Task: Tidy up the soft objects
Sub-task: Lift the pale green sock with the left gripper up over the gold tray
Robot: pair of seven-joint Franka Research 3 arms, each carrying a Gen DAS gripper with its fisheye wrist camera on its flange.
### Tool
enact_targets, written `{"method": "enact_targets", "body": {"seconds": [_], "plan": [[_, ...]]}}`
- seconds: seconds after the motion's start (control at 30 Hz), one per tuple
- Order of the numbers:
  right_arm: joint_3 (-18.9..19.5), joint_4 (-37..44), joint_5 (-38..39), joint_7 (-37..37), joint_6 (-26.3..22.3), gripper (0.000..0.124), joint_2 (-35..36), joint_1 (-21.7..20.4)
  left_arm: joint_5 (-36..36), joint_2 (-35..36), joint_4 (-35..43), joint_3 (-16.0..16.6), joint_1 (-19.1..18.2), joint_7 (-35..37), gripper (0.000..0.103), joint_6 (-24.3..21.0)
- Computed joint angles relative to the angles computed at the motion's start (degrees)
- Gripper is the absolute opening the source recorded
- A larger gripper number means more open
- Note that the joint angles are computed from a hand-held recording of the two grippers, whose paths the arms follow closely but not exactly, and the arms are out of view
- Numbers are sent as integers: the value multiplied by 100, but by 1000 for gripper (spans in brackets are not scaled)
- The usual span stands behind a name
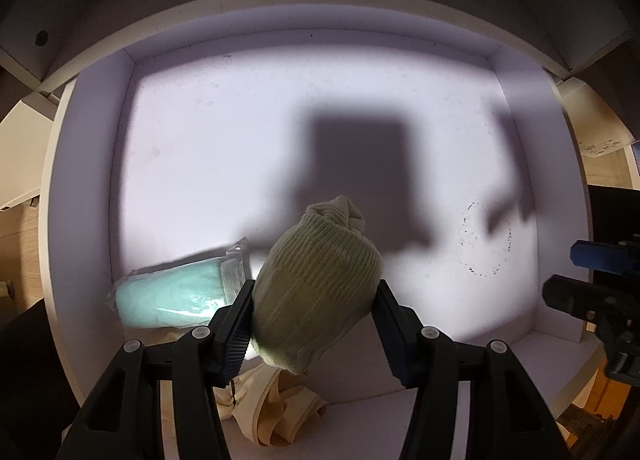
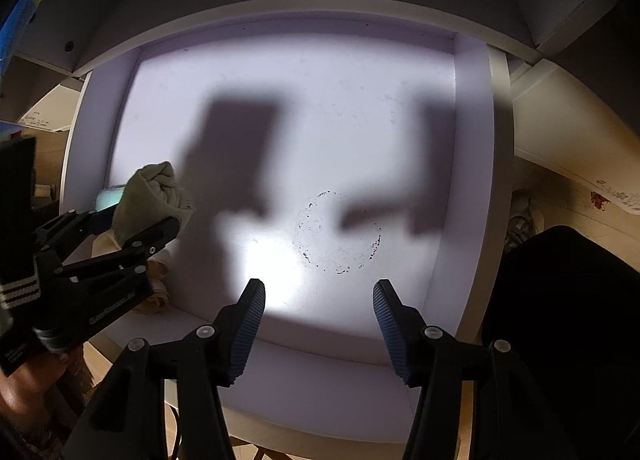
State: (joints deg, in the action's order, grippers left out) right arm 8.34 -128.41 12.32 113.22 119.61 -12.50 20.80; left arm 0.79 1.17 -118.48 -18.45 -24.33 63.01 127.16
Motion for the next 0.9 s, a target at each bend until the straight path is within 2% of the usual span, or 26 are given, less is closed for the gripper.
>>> {"method": "enact_targets", "body": {"seconds": [0.43, 0.9], "plan": [[-21, 41, 65, -23, -27, 58, 15, -8, -551, -717, -158, 112, 7, 467, 57, -282], [-4, 136, 0, -61, -192, 60, 88, 20, -954, -1582, 251, 400, 21, 1653, 57, -629]]}}
